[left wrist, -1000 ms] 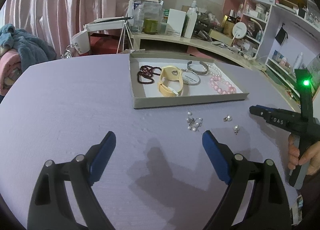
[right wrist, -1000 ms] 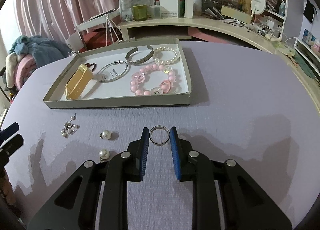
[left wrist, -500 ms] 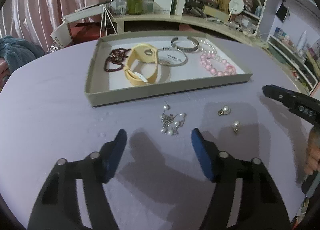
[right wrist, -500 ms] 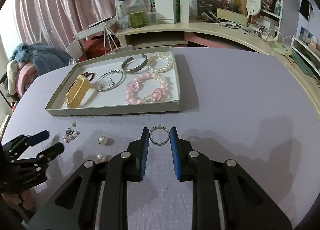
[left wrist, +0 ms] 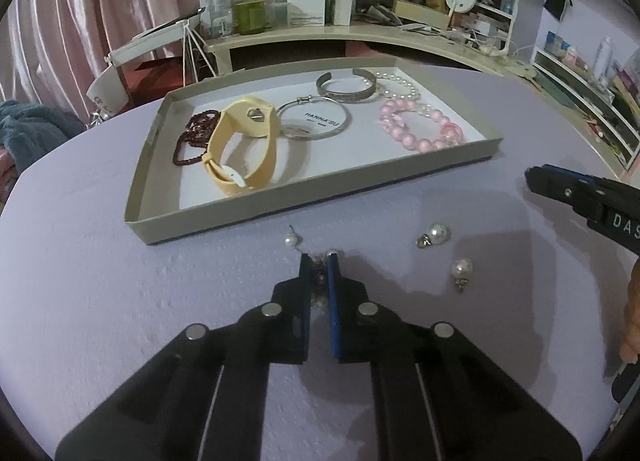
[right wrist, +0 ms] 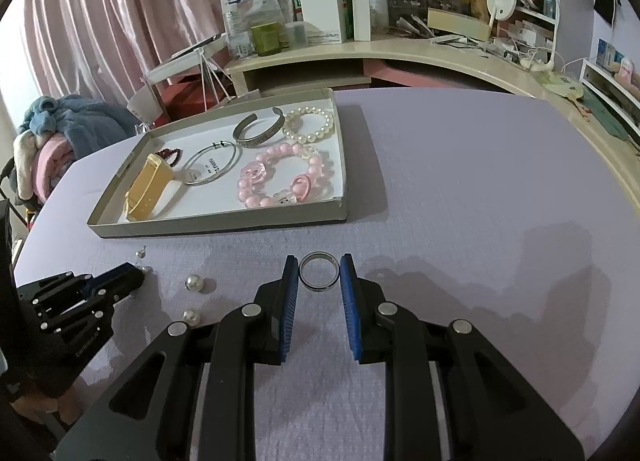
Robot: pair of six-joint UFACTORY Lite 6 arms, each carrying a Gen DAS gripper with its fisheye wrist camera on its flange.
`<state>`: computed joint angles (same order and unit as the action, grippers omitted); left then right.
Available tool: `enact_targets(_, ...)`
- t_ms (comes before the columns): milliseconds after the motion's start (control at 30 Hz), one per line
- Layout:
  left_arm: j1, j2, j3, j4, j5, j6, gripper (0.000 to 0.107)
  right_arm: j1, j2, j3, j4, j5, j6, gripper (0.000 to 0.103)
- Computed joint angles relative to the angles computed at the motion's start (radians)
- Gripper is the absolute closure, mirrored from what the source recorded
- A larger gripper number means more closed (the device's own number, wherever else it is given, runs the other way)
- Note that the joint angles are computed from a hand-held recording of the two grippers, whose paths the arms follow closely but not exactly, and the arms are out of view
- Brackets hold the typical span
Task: Organize jewelry
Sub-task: 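Grasp the small silver earring with the left tool while the right tool lifts the ring, then lower the ring and earring into the tray, opening the right then left tool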
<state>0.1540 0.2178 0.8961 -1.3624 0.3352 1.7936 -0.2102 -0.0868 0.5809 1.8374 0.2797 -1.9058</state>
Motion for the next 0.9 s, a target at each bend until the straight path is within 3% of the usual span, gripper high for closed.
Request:
enact_targets(300, 0.127, -0.1, 0.015, 0.11, 0.168, -0.083, 0.1, 0.002, -0.114, -0.021, -0.122, 0.013, 0.141, 0.081)
enact_targets(533, 0.222, -0.17, 0.124, 0.195, 0.332, -0.22, 0.1, 0.049, -0.194, -0.017, -0.197, -0.002, 0.253, 0.081)
enact_targets(800, 0.273, -0.1, 0.315, 0.255, 0.437, -0.377, 0.1, 0.109, -0.21, 0.027, -0.225, -0.03, 0.313, 0.081)
enact_targets(900, 0.27, -0.05, 0.395, 0.282, 0.455, -0.438, 0.1, 0.124, -0.183, 0.067, -0.16, -0.031, 0.266, 0.081)
